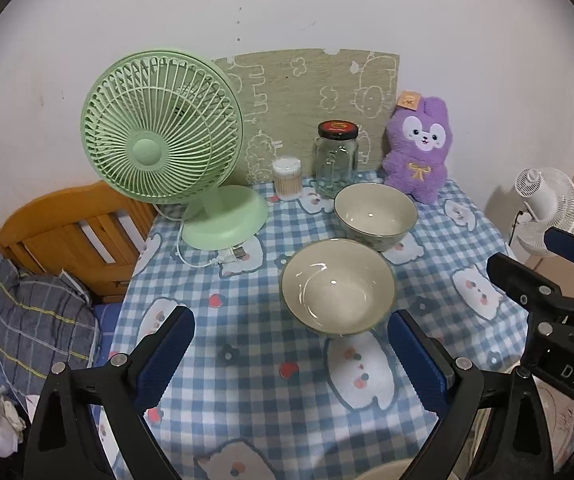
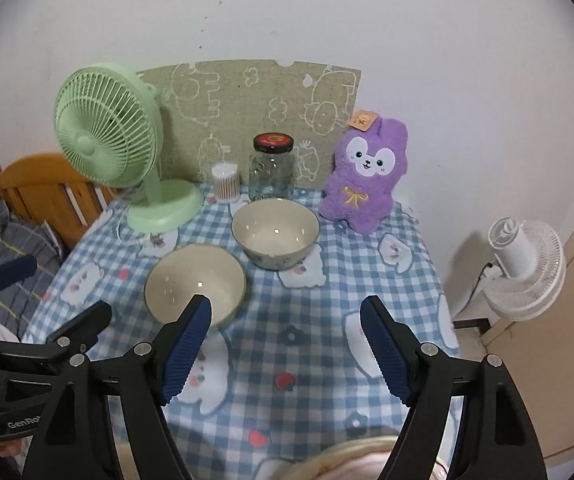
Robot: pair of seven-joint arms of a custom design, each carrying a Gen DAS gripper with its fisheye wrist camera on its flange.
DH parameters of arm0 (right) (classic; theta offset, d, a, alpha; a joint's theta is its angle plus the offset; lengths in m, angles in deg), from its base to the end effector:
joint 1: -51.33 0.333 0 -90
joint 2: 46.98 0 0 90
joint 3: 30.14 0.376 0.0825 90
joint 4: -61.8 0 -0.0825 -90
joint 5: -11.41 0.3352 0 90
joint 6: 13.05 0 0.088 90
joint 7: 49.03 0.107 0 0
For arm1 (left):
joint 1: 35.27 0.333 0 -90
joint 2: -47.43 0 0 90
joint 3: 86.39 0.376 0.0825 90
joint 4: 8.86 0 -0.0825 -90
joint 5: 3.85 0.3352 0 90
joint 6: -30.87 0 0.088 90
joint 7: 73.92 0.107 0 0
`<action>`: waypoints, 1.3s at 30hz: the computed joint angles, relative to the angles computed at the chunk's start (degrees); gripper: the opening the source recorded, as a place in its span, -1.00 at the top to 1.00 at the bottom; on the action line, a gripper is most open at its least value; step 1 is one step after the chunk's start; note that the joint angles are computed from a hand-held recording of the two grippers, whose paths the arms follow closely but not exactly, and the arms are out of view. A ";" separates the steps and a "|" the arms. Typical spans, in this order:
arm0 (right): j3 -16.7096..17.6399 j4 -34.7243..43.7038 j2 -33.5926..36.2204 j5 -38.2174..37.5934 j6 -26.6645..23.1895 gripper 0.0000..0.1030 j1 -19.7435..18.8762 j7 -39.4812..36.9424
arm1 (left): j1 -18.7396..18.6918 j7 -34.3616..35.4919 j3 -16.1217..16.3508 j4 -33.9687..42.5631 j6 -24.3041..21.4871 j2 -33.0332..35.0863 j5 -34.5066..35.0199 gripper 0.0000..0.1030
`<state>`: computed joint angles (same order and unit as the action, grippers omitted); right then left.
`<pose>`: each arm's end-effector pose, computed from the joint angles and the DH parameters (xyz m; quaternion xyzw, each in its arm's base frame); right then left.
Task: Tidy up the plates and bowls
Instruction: 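Withdraw both tools and move them toward the next cream floral bowl, then grasp the rim of the second cream bowl with both tools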
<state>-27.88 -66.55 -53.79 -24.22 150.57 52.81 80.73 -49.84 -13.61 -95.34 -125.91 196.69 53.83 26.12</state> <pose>0.4947 0.0650 0.5818 -0.6202 0.6809 -0.3074 0.2392 0.5232 -0.2551 0.5565 -0.5326 0.7567 -0.2886 0.2458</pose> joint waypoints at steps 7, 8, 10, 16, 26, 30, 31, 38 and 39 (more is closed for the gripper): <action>-1.17 4.04 4.44 -1.32 -0.83 -0.54 0.94 -0.31 | -1.01 -0.95 1.34 3.50 0.18 3.58 0.78 -0.91; -1.46 4.55 5.05 -1.52 -0.88 -0.54 1.20 -0.16 | -1.27 -1.21 1.64 3.98 0.10 4.04 1.06 -0.91; -2.15 5.22 6.07 -0.72 -0.84 -0.54 1.78 -0.81 | -1.58 -1.35 1.95 5.04 -0.28 5.07 0.90 -0.91; -3.56 7.98 9.42 5.05 -2.56 -0.54 3.42 -4.82 | -2.00 -0.40 2.57 7.70 -1.18 7.95 -0.46 -0.91; -5.84 11.87 14.44 5.59 -3.54 -0.54 5.81 -6.43 | -1.64 5.51 2.52 11.93 -2.17 12.85 -5.75 -0.87; -4.29 12.56 16.02 16.26 -3.66 -0.54 4.59 -14.05 | -2.79 5.77 3.89 13.36 -2.78 14.48 -5.58 -0.80; -4.56 12.62 16.40 16.86 -3.45 -0.54 4.97 -14.31 | -2.69 6.25 3.73 13.65 -3.18 14.82 -6.10 -0.79; -5.47 13.51 18.73 17.88 -2.49 -0.42 6.49 -15.80 | -2.09 8.64 3.04 14.98 -3.97 17.08 -9.59 -0.54; -4.72 13.50 19.04 20.18 -2.23 -0.37 5.91 -17.62 | -1.68 9.15 2.55 15.05 -4.05 17.33 -10.69 -0.40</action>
<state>-32.60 -53.06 -34.75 -4.04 148.34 58.72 63.11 -51.52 -4.46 -92.79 -110.87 192.64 71.16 15.43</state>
